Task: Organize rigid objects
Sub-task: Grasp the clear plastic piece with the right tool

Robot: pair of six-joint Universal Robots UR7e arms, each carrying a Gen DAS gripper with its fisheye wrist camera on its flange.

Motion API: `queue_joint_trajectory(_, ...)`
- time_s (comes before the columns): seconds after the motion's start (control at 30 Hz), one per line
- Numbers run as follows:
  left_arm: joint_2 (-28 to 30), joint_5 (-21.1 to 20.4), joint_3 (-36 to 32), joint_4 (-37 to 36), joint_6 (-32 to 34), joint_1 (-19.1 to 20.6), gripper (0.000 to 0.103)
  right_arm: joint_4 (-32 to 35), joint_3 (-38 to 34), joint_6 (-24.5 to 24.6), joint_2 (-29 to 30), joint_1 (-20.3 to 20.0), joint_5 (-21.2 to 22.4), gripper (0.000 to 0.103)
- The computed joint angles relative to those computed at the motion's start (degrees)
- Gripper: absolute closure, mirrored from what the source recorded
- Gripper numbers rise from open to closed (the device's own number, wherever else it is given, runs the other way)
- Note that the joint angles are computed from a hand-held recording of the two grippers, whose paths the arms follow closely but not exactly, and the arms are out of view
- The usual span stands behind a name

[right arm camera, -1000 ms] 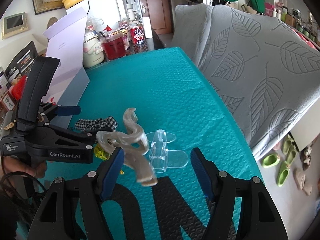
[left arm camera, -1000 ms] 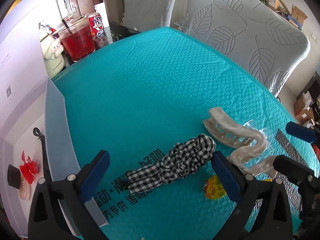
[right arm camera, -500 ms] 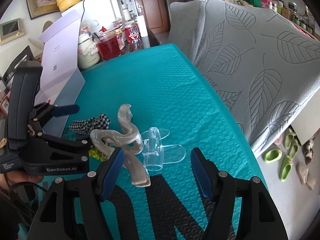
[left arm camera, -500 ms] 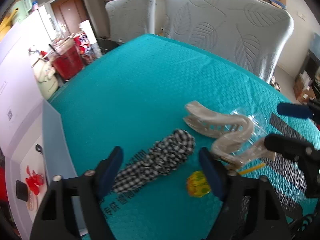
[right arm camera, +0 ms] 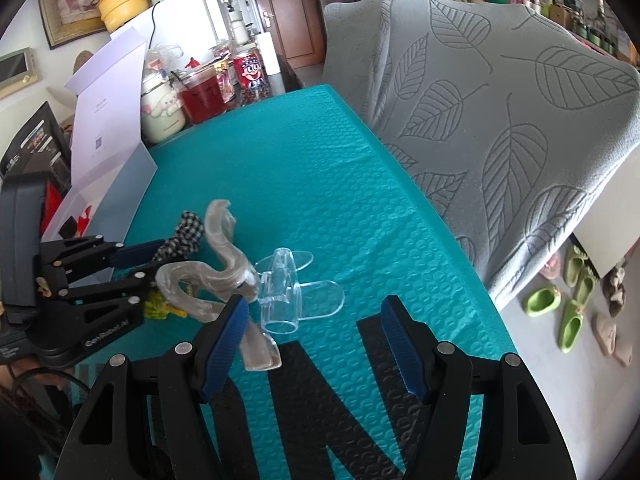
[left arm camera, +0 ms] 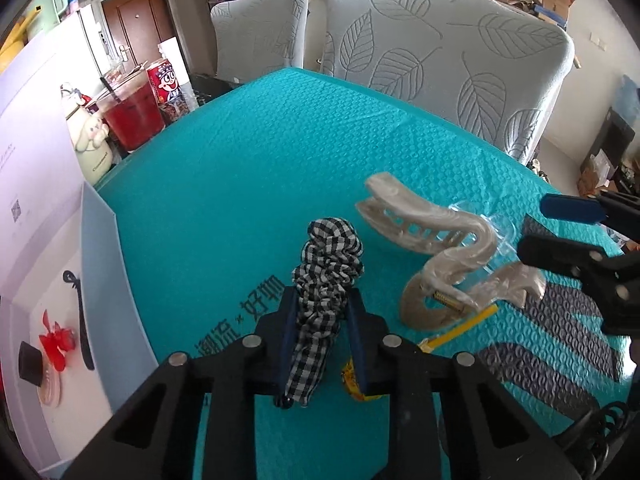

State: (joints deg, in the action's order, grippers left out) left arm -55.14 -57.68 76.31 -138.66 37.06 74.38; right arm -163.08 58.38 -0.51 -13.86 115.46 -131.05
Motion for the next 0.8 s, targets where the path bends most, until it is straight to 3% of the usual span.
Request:
queue_joint_trajectory(0.3, -2.52, -1.67, 1.25, 2.95, -4.09, 0.32, 0.079, 5.43, -3.70, 0.08, 1.79, -1.18, 3.05, 0.034)
queue_joint_trajectory(0.43, -3.56, -1.52, 1.95, 2.83, -5.06, 0.43, 0.079, 6.34, -7.45, -2.18, 4.35, -0.78, 0.66, 0.034)
queue_joint_trajectory(0.6, -4.23, -1.16, 2.51, 2.50, -5.57, 0.49, 0.079, 4.68, -8.98, -4.49, 5.96, -0.36, -2.26, 0.052)
queue_joint_trajectory(0.8, -5.06, -1.40, 3.22, 2.13, -5.93, 0.58, 0.079, 2.95, -6.94, -3.86, 4.97, -0.45, -1.49, 0.052)
